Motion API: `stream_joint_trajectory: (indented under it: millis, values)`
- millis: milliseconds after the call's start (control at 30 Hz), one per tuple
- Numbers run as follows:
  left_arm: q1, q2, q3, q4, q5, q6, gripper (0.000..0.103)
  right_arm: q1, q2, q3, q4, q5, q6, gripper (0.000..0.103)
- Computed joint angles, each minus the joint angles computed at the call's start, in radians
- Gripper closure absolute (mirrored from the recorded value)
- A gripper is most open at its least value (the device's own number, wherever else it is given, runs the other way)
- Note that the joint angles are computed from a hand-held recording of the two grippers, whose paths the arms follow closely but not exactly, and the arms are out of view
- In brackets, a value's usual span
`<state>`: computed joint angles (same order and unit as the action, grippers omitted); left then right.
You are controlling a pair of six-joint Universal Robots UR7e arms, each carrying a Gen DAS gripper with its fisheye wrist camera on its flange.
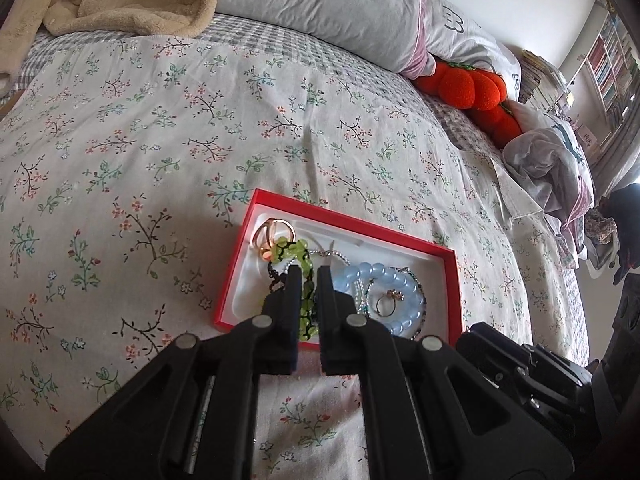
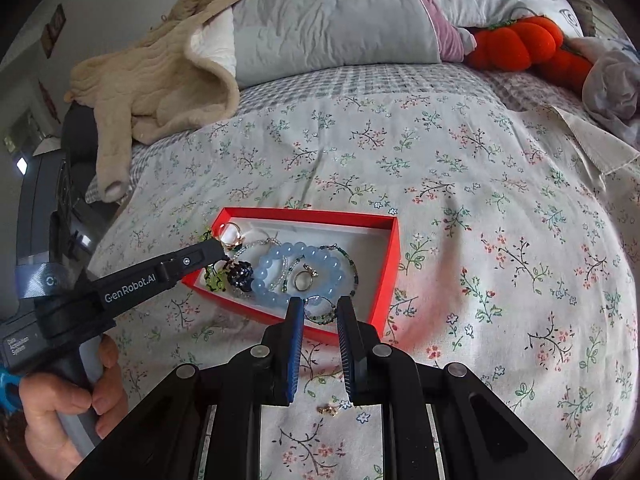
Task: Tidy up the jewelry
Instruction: 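Lower the green bracelet into the red box and open the left tool while the right carries the hoop, then release the silver hoop earring into the red box with the right tool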
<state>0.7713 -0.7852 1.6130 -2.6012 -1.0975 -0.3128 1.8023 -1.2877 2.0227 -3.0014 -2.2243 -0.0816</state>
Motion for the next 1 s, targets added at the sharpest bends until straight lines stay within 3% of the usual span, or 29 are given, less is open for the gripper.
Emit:
stream_joint_trajectory:
  millis: [167,533,633,733,800,1000]
  values:
    - [-0.004,-0.024,0.01,0.013,0.0,-0.003,0.074,-0.005,0.007,-0.013,0.004,0.005,0.015,0.086]
    - [-0.023,-0.088,0.047,0.12,0.089,0.008,0.041,-0.016,0.043,-0.05,0.011,0.018,0.015,0.085]
    - [-0.026,-0.098,0.056,0.15,0.118,0.015,0.034,-0.03,0.039,-0.04,-0.024,0.073,-0.002,0.084]
    - [-0.025,-0.108,0.066,0.178,0.121,0.007,0.03,-0.039,0.024,-0.035,-0.027,0.137,-0.005,0.073]
    - [-0.023,-0.115,0.073,0.194,0.116,-0.006,0.029,-0.032,0.018,-0.025,-0.05,0.138,-0.017,0.048]
    - [-0.03,-0.137,0.11,0.206,0.147,-0.014,0.025,-0.009,-0.006,-0.002,-0.047,0.096,-0.043,0.046]
